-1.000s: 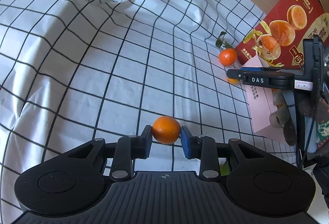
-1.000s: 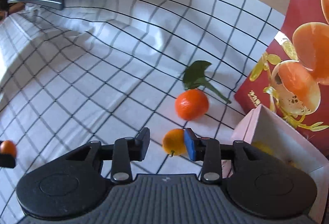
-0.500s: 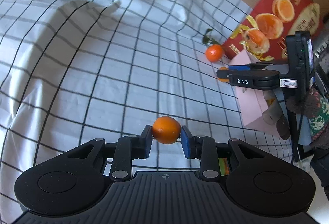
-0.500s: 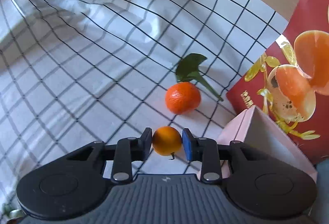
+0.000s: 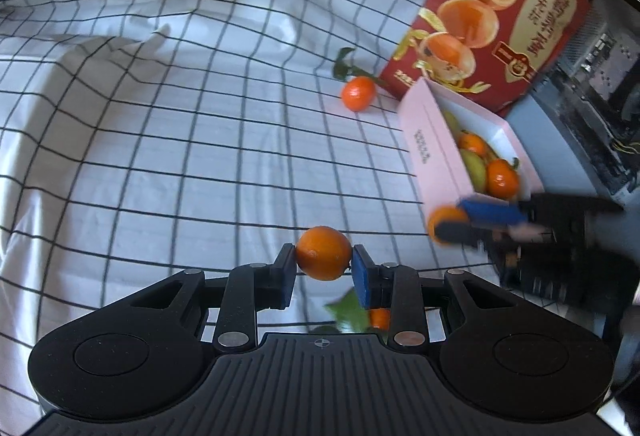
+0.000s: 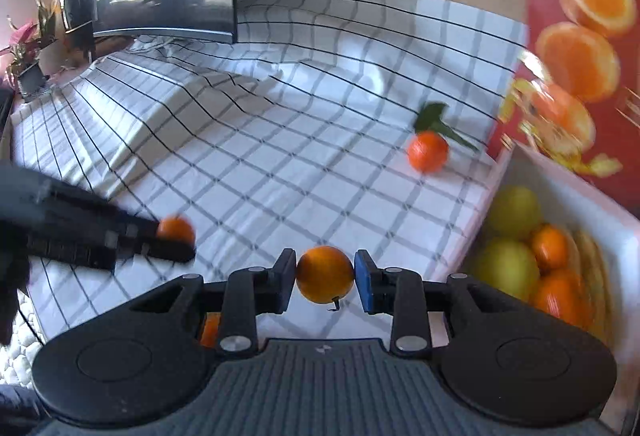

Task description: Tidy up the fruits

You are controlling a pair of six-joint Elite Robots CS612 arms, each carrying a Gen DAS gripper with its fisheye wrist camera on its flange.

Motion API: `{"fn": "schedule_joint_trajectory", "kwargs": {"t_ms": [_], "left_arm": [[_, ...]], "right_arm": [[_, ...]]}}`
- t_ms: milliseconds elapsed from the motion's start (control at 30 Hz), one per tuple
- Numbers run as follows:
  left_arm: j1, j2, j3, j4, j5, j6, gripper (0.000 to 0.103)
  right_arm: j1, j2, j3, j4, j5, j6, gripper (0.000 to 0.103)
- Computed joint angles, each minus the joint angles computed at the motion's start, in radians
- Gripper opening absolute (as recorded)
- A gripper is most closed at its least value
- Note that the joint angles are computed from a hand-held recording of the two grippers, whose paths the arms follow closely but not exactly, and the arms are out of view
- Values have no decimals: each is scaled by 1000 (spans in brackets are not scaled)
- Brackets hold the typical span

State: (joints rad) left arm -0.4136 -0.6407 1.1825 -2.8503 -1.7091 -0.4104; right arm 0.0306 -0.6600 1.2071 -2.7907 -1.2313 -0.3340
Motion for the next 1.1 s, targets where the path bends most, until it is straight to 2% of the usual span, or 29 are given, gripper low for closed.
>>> {"fn": "schedule_joint_trajectory", "kwargs": {"t_ms": [100, 233, 467, 633, 900, 1100], "left_arm": [[-6, 2, -6, 9, -26, 13, 34], [-17, 5, -14, 37, -56, 50, 34], [-31, 11, -25, 71, -87, 95, 34], [-36, 11, -29, 76, -88, 97, 34], [-43, 3, -19, 79, -88, 114, 34], [-52, -7, -6, 117, -94, 151, 34]], "right_arm": [[-9, -31, 96, -101, -12, 41, 31], [-15, -43, 183, -231, -50, 83, 32], [-24, -47, 253, -320, -80, 158, 32], [-27, -48, 276, -327, -93, 214, 37], [-25, -42, 287, -348, -105, 204, 37], [-23, -29, 266, -350, -117, 199, 37]]}}
